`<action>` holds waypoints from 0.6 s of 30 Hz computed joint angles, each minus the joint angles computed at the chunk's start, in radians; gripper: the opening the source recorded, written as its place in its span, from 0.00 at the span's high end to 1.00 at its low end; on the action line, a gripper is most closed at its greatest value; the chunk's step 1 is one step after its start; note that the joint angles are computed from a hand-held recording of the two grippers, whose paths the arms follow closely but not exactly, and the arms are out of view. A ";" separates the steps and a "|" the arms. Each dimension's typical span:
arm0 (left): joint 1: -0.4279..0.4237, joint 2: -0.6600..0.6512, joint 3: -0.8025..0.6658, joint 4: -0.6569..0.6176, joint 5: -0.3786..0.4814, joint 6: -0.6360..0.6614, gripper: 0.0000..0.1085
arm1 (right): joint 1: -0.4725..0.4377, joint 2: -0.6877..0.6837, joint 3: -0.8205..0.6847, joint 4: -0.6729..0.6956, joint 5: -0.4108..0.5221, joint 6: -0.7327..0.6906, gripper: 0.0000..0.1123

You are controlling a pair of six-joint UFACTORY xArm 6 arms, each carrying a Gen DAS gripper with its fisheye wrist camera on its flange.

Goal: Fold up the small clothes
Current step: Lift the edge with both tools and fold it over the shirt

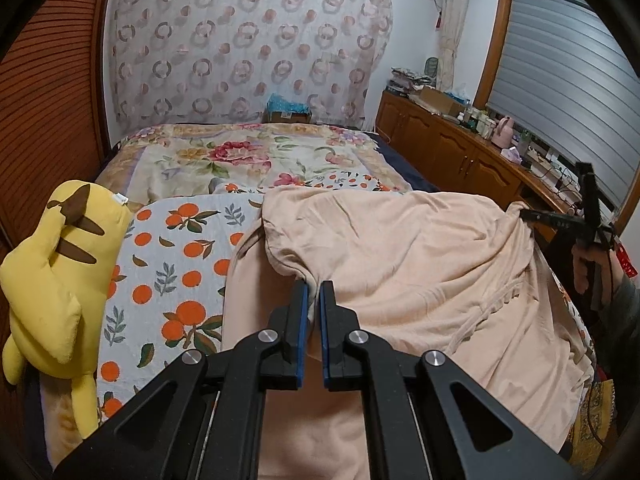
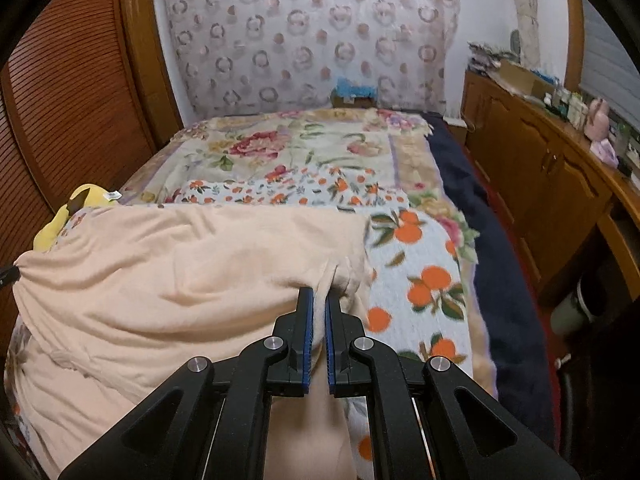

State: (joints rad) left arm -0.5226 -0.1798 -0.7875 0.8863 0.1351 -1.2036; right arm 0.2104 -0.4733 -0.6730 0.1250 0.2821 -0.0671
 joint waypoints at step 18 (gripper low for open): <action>-0.082 -0.426 0.233 0.059 0.048 -0.050 0.94 | 0.056 -0.727 0.374 0.028 0.126 -0.060 0.97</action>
